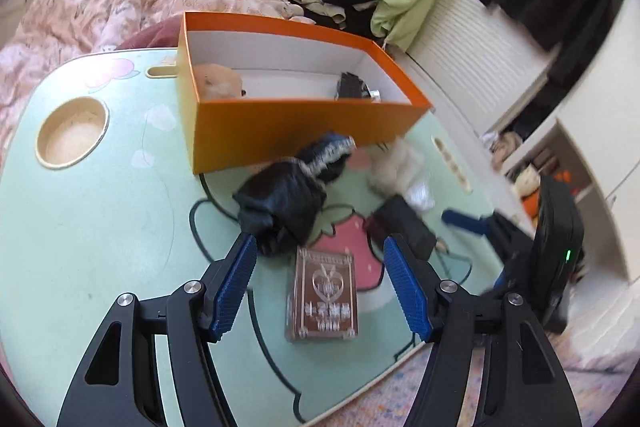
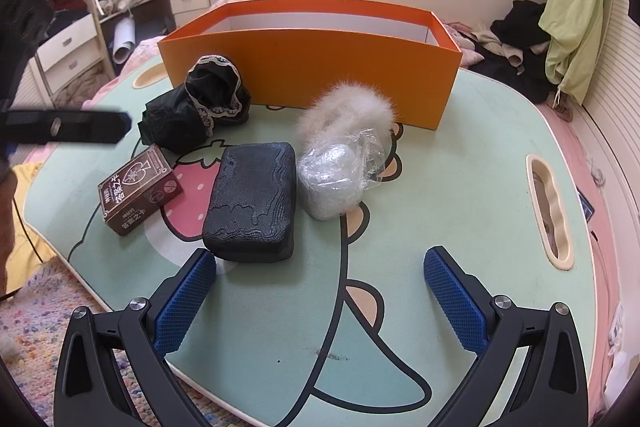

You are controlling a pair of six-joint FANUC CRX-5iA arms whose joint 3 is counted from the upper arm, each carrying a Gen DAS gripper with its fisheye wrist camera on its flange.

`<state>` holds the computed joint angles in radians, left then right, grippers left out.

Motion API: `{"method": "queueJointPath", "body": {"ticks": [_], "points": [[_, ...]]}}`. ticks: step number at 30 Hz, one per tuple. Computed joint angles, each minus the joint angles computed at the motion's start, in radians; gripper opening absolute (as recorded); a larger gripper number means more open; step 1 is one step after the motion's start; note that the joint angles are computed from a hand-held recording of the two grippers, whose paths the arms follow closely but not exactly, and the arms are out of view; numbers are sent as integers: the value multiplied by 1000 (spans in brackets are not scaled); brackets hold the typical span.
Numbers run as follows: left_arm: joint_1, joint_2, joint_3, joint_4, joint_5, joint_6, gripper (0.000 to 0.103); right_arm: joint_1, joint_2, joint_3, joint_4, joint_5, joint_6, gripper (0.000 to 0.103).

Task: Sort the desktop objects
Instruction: 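Move the left gripper back toward the orange box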

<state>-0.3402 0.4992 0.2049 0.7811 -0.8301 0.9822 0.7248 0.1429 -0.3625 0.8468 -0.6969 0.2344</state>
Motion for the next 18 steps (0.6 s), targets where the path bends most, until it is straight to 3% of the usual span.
{"method": "queueJointPath", "body": {"ticks": [4,8,12,18], "points": [[-1,56,105,-54,4,64,66,0,0,0,0,0,-1,103],[4,152,266,-94,-77,128,66,1,0,0,0,-2,0,103],[0,166,308,-143,-72,151,66,-2,-3,-3,-1,0,2,103],[-2,67,173,-118,-15,61,67,-3,-4,-5,0,1,-1,103]]}}
